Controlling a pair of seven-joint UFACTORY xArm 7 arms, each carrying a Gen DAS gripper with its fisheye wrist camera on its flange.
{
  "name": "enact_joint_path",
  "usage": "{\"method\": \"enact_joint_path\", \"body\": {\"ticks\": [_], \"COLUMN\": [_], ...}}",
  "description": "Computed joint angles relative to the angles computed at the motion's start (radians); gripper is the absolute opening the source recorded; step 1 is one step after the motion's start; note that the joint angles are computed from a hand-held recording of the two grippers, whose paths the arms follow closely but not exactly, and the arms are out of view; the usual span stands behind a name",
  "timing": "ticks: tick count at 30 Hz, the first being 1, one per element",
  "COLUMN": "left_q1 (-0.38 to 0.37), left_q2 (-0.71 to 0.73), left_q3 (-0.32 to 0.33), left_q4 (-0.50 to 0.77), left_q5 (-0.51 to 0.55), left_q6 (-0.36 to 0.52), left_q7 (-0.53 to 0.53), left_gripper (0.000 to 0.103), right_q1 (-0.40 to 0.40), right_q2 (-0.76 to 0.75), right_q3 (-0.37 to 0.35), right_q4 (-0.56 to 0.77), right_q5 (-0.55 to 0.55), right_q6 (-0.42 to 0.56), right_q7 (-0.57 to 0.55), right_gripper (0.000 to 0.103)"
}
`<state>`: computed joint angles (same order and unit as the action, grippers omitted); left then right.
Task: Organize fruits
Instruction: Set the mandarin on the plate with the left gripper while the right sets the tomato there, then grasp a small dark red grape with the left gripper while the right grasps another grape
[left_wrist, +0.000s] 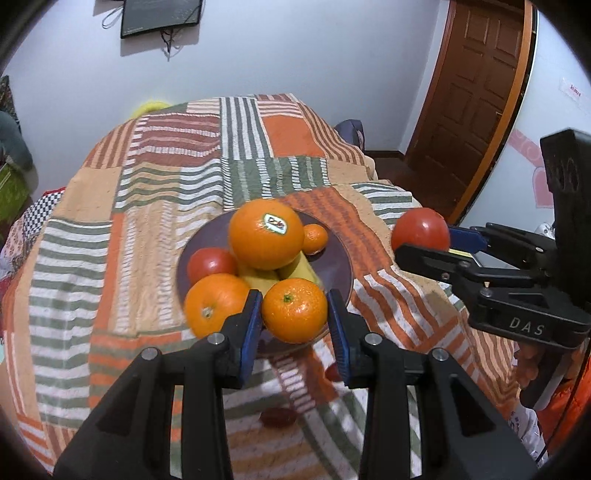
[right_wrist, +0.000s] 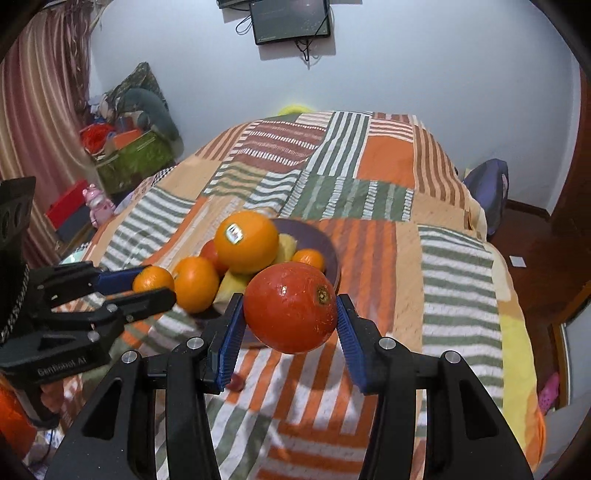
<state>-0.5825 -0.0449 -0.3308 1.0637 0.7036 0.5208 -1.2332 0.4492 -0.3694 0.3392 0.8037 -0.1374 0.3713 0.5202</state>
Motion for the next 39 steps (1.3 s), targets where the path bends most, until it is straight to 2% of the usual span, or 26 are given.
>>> {"method": "enact_joint_path", "body": {"ticks": [5, 14, 18, 25, 30, 33, 35, 39], "left_q1": [-0.012, -0.041, -0.047, -0.071, -0.07, -0.066, -0.069, -0.072], "left_q2": [0.085, 0.152, 0.166, 0.186, 0.185, 0.177, 0.168, 0.142], "left_q3": [0.024, 0.087, 0.105, 0.116, 0.118, 0.118, 0.117, 0.103], "left_q4": [0.049, 0.089, 0.098, 0.124, 0.121, 0.113, 0.11, 0.098], "left_q5": [-0.017, -0.025, -0.013, 0.027, 0.008, -0.012, -0.006, 0.007], "left_q6": [-0.013, -0.024, -0.034, 0.0, -0.013, -0.026, -0.017, 0.007], "left_q7": [0.032, 0.051, 0.04, 0.022, 0.035, 0.037, 0.023, 0.006], "left_gripper": [0.035, 0.035, 0.035, 0.037, 0.041, 0.044, 0.049, 0.051], "right_q1": [0.001, 0.013, 0.028, 0.041, 0.042, 0.041, 0.033, 0.023], "right_q2": [0.073, 0.187, 0.208, 0.236, 0.239, 0.228, 0.21, 0.171], "right_q3": [-0.019, -0.043, -0.064, -0.08, -0.087, -0.087, -0.08, -0.071], "right_q4": [0.026, 0.071, 0.075, 0.082, 0.08, 0.078, 0.065, 0.044], "right_q5": [0.005, 0.009, 0.051, 0.103, 0.135, 0.149, 0.133, 0.108], "right_q6": [-0.025, -0.036, -0.045, -0.051, -0.059, -0.053, -0.061, -0.07], "right_q7": [-0.028, -0.057, -0.086, -0.129, -0.143, -0.15, -0.13, -0.097], "right_gripper": [0.045, 0.045, 0.045, 0.045, 0.045, 0.048, 0.053, 0.059]}}
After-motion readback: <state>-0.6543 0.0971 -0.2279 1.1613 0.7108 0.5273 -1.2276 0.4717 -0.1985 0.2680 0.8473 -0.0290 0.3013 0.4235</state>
